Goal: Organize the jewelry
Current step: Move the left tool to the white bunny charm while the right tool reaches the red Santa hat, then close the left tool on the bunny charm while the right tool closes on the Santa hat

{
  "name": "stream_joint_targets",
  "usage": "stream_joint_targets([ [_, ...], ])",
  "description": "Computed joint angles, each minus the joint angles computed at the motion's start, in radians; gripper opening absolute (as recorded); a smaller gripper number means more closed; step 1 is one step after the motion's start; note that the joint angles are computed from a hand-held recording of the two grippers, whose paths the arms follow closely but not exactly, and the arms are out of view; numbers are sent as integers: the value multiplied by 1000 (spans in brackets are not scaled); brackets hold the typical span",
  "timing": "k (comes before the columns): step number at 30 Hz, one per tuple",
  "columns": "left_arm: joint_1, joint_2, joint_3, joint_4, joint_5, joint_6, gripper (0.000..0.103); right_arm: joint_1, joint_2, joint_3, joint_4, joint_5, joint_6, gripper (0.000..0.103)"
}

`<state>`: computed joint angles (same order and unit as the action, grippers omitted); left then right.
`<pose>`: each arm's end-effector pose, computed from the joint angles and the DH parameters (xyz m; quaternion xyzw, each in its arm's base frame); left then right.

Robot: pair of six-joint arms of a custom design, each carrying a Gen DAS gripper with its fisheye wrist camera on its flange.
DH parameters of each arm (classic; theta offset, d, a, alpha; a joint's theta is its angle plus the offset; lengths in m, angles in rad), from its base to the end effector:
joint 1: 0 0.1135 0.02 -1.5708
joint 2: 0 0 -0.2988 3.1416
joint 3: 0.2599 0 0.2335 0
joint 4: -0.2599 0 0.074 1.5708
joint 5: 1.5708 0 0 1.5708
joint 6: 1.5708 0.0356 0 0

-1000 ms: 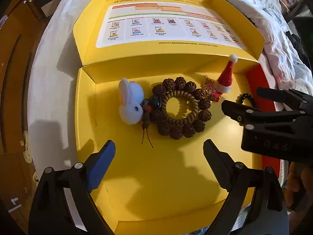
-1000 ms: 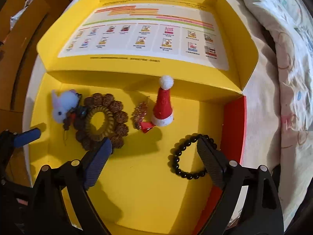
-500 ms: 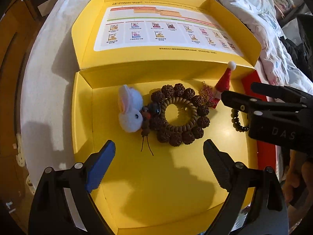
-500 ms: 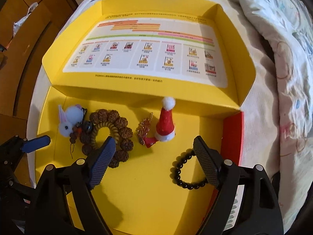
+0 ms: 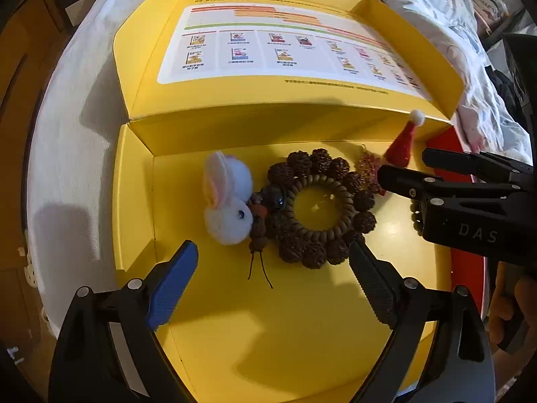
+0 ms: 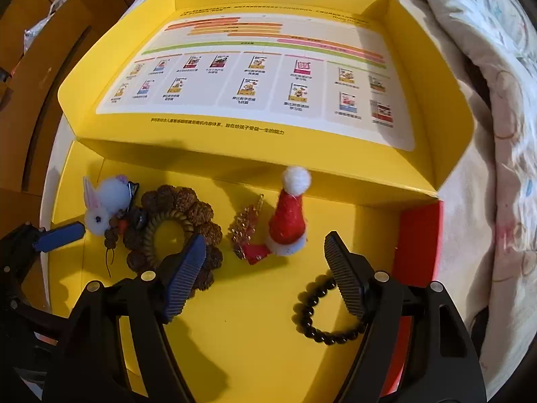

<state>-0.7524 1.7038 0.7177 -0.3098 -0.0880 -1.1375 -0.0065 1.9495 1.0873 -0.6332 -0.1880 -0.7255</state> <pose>0.1948 -0.1781 0.1493 -0.1953 0.9702 -0.0854 0.1155 0.3311 0.0045 0.1502 -0.3533 0.9300 0.0741 0.0686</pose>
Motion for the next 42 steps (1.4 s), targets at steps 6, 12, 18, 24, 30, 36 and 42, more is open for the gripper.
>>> stream_joint_targets([
  [6,9,7,-15,9,1,-14,90,27,-4,-22,51,34,36,70],
  [12,25,8,-35,9,0,-41,90,53,12,-36,84,50,56,68],
  [18,31,10,-36,-14,-11,-50,77,45,22,-35,102,47,50,62],
  [24,51,4,-61,-1,2,-42,67,30,31,-18,99,49,44,59],
  [30,64,-18,-85,12,-3,-32,67,32,46,-8,96,43,50,59],
  [36,69,-48,-88,-21,-11,-33,47,41,81,0,111,54,64,49],
  [42,75,-2,-58,-22,-14,-21,39,42,104,-1,141,49,73,47],
])
